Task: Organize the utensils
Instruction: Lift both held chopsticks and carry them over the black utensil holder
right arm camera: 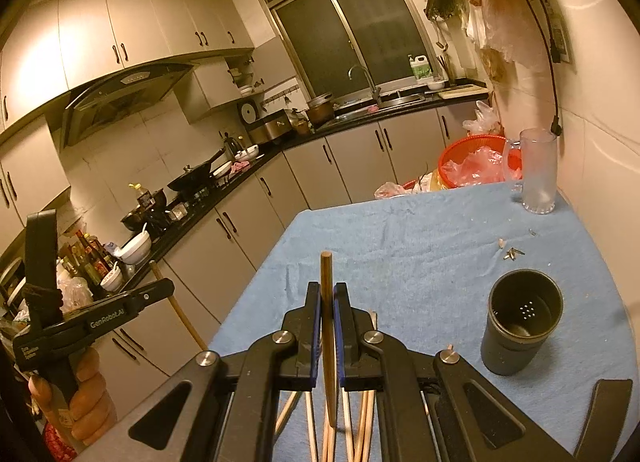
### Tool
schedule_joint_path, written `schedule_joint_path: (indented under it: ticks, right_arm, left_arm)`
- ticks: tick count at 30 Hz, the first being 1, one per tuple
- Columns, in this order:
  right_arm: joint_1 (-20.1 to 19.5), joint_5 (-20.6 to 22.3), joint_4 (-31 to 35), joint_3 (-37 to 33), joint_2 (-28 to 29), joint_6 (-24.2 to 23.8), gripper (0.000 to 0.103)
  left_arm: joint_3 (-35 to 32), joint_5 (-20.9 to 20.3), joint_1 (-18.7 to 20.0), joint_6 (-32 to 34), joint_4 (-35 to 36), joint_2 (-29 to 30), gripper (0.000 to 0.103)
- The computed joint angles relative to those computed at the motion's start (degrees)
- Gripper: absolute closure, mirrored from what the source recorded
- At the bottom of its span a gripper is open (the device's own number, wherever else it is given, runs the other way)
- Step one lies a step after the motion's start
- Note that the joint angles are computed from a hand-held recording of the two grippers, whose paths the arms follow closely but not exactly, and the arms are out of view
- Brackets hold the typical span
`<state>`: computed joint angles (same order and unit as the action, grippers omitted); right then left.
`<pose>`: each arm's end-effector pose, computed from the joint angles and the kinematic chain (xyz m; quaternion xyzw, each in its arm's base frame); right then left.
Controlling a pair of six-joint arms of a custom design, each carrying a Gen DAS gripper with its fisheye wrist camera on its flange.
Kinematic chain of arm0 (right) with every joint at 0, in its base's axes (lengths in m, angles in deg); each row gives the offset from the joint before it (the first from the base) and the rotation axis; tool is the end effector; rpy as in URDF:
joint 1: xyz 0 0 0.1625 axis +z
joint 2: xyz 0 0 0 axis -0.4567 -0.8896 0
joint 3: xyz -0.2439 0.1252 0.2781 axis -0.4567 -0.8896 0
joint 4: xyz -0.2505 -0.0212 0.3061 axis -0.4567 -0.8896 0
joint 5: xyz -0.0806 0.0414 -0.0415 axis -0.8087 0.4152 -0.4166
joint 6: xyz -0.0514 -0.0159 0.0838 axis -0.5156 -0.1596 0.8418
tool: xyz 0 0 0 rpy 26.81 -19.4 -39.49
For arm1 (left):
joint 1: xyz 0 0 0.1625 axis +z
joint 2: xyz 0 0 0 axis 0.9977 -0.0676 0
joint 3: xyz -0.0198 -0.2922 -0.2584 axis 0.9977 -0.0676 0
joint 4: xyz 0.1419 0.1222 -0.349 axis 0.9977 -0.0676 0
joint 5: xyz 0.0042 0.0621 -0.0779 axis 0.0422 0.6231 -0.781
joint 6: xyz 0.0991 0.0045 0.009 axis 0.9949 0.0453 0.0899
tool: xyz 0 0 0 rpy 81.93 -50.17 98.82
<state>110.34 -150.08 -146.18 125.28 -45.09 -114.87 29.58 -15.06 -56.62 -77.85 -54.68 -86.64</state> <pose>0.0891 -0.4887 0.3870 0.2691 -0.8941 0.3502 0.0742 -0.3944 -0.4814 0.0729 0.0428 0.8293 -0.4293 0.3552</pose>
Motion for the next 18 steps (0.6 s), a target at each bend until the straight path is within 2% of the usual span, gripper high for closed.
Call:
schedule_joint_path:
  ticks: [10,18]
  right_arm:
    - [-0.97,2.01,0.11,-0.62,-1.6,0.52,0.097]
    - [-2.91,5.03,-0.68,-3.83,-3.63,2.88,0.097]
  left_arm:
    - [-2.55,0.39,-1.0,2.02,-0.28,0.9,0.096]
    - [-8.38,-0.37,-2.02,11.09,-5.64,5.03,0.096]
